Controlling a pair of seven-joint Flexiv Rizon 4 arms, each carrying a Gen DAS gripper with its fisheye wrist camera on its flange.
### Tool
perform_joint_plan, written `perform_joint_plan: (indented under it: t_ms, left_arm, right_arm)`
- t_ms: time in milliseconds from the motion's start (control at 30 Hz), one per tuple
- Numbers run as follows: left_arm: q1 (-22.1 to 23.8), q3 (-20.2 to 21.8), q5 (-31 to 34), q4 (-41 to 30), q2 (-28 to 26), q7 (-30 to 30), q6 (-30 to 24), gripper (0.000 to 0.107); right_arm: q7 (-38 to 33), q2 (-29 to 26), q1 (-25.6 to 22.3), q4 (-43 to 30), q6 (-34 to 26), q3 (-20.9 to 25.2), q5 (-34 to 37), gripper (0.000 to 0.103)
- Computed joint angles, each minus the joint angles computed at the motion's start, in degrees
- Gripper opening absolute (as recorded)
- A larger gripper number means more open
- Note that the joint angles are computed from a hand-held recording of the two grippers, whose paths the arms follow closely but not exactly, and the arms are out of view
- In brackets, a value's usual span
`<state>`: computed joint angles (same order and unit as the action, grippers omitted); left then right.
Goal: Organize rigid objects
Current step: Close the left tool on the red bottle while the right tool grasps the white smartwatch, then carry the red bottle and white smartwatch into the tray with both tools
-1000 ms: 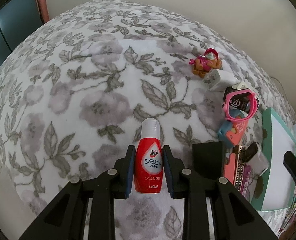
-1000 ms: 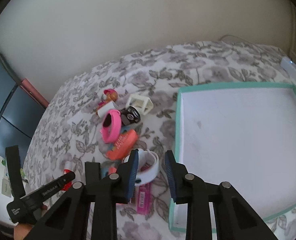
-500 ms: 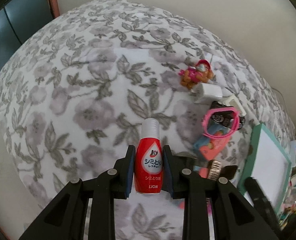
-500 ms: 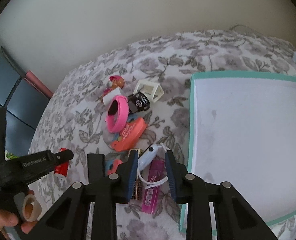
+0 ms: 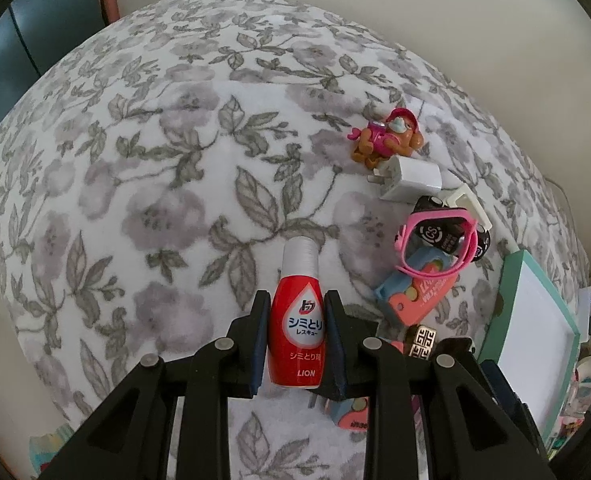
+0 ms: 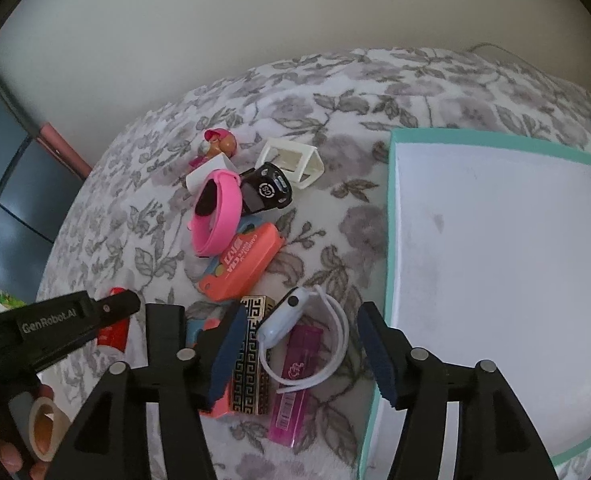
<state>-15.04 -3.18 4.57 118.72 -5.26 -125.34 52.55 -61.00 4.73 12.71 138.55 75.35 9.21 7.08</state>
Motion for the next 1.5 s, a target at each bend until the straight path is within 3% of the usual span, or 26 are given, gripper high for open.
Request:
perform_joint_plan:
  t_ms: [100,200,433,600,733,767,800,1100,1400,1500]
  left_arm:
    - [0.2,-0.1,-0.9,-0.1,-0.5,0.9,0.4,0.028]
    - [0.3,-0.2,-2.5,0.3,-0.8,2.3,1.3,0.028]
    - [0.3,0.0,-3.0,0.5,-0.7,3.3,2.2,0.028]
    - [0.3,-0.1,-4.1,0.9,-0.7,4.2,2.5,0.028]
    - [0.2,-0.1,-4.2,0.9,-0.7,4.4,2.6,0.028]
    - [0.2,-0.1,-4.3,0.9,-0.6,4.5,2.6,0.028]
    - [0.2,-0.2,-4.3,0.9,-0.6,4.6,2.7,0.028]
    - [0.2,-0.2,-4.4,1.0,-0.2,5.1,2.8,0.028]
    - [-0.1,-0.4,-4.0,0.5,0.3,4.7,2.4,0.028]
    - [-0.4,-0.6,-4.1,0.5,0.8,4.8,2.8,0.028]
  right_arm:
    - [1.8,-0.7,-0.4,0.0,-0.5,0.4,-4.2,0.063]
    - [-0.7,-1.2,0.5,-1.1,-1.9,0.4,-2.3,0.063]
    - [5.3,-1.8,-0.6,0.2,-2.0,0.8,-10.9,0.063]
    - [9.1,-1.4,-1.4,0.8,-3.8,0.8,-17.5,0.05]
    - [6.7,-0.8,-1.0,0.7,-3.8,0.5,-13.7,0.046]
    - [4.7,-0.5,-0.6,0.4,-3.5,0.4,-11.1,0.029]
    - [1.9,-0.4,0.5,-0.2,-3.9,-0.3,-7.1,0.027]
    - [5.0,0.7,-1.0,0.7,-3.7,0.7,-10.3,0.025]
    - [1.1,3.6,-0.1,0.8,-2.6,-0.3,-3.2,0.023]
    - [2.4,5.0,-1.1,1.2,-2.3,0.0,-4.9,0.023]
